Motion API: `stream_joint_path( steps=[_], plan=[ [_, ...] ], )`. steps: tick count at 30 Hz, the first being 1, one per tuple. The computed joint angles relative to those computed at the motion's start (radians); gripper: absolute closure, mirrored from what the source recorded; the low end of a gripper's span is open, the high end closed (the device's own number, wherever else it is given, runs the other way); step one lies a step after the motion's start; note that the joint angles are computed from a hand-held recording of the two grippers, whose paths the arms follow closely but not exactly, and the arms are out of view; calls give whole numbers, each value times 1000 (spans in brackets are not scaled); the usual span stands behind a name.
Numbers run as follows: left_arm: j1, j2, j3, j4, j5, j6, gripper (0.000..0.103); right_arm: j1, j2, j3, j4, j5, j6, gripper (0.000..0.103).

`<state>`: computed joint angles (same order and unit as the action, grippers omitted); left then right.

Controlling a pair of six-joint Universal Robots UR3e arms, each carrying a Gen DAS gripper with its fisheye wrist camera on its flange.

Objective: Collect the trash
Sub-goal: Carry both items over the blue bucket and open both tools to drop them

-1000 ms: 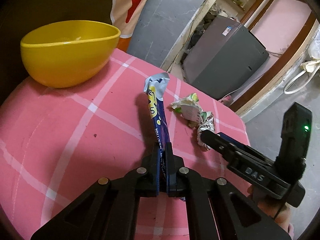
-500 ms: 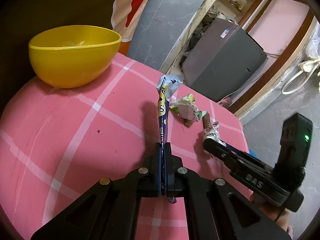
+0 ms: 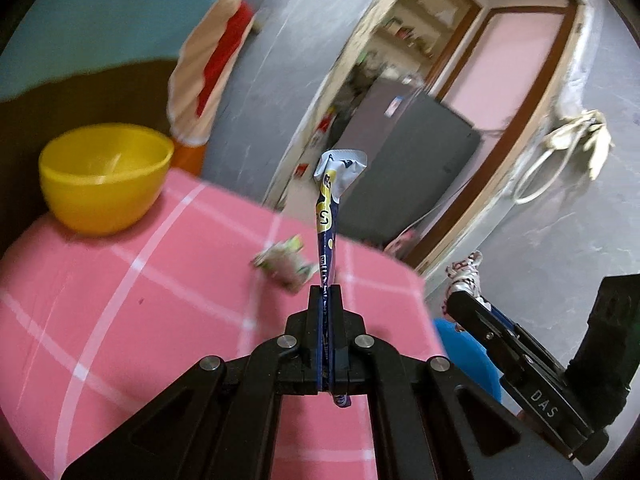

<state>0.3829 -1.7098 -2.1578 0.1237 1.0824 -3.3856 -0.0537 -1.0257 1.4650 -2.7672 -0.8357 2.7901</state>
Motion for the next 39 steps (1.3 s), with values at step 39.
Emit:
stream_joint_path(
  steps=[39],
  plan=[
    [-563,-547,879,-151,178,-43,103,-477,-188,333,-493,-8,124,73]
  ],
)
